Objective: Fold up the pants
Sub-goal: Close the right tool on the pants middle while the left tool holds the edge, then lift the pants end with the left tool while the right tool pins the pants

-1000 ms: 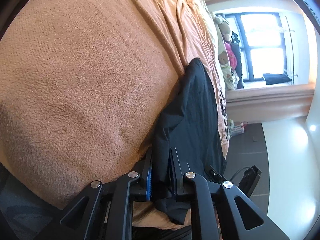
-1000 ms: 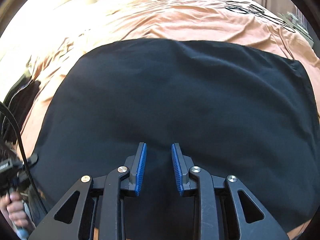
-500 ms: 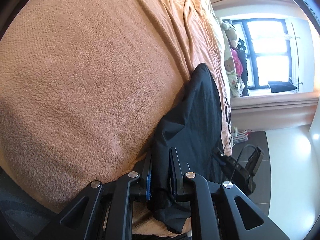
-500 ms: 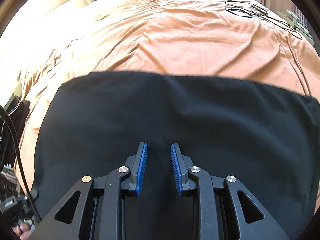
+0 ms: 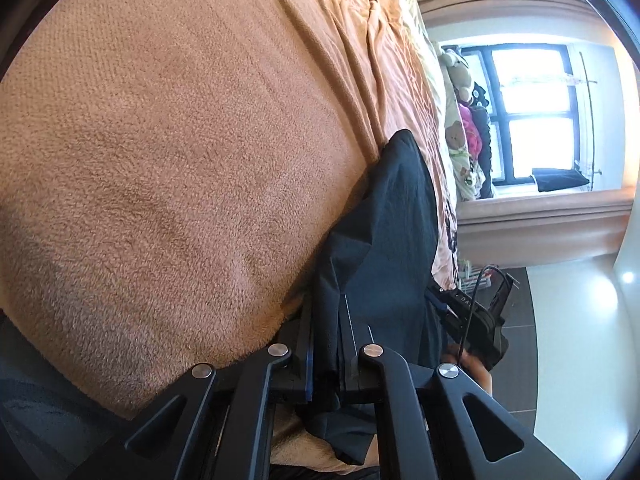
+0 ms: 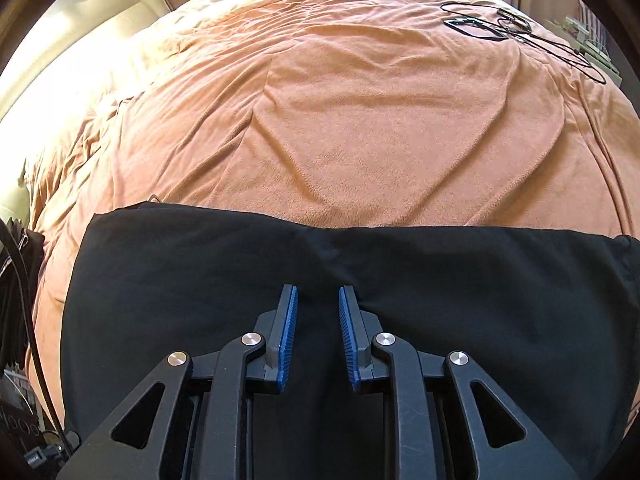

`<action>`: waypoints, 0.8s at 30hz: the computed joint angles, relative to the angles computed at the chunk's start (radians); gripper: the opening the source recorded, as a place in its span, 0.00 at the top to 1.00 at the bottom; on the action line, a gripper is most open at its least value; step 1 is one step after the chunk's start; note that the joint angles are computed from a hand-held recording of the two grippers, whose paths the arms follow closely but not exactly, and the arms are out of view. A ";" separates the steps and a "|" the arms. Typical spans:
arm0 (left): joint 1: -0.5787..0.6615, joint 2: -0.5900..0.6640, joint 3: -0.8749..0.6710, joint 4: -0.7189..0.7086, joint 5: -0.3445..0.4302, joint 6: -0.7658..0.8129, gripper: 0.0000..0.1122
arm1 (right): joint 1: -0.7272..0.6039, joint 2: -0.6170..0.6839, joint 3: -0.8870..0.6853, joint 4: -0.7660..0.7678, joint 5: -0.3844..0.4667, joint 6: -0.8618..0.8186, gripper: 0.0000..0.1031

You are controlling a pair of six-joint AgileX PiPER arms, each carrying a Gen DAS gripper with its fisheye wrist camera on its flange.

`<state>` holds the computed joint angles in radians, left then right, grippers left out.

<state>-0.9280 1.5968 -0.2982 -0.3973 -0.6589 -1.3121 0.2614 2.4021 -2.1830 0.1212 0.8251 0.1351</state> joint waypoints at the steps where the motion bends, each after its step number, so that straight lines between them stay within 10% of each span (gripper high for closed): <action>1: 0.003 -0.004 0.002 0.005 0.001 0.000 0.93 | 0.002 -0.012 0.019 0.003 -0.004 -0.004 0.82; 24: -0.009 -0.071 -0.026 -0.010 -0.008 0.107 0.94 | 0.054 -0.533 0.947 0.241 -0.369 -0.252 0.95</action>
<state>-0.9372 1.5258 -0.3246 -0.4077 -0.6669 -1.2054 0.3158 1.8688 -1.2364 0.3625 0.4557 -0.1167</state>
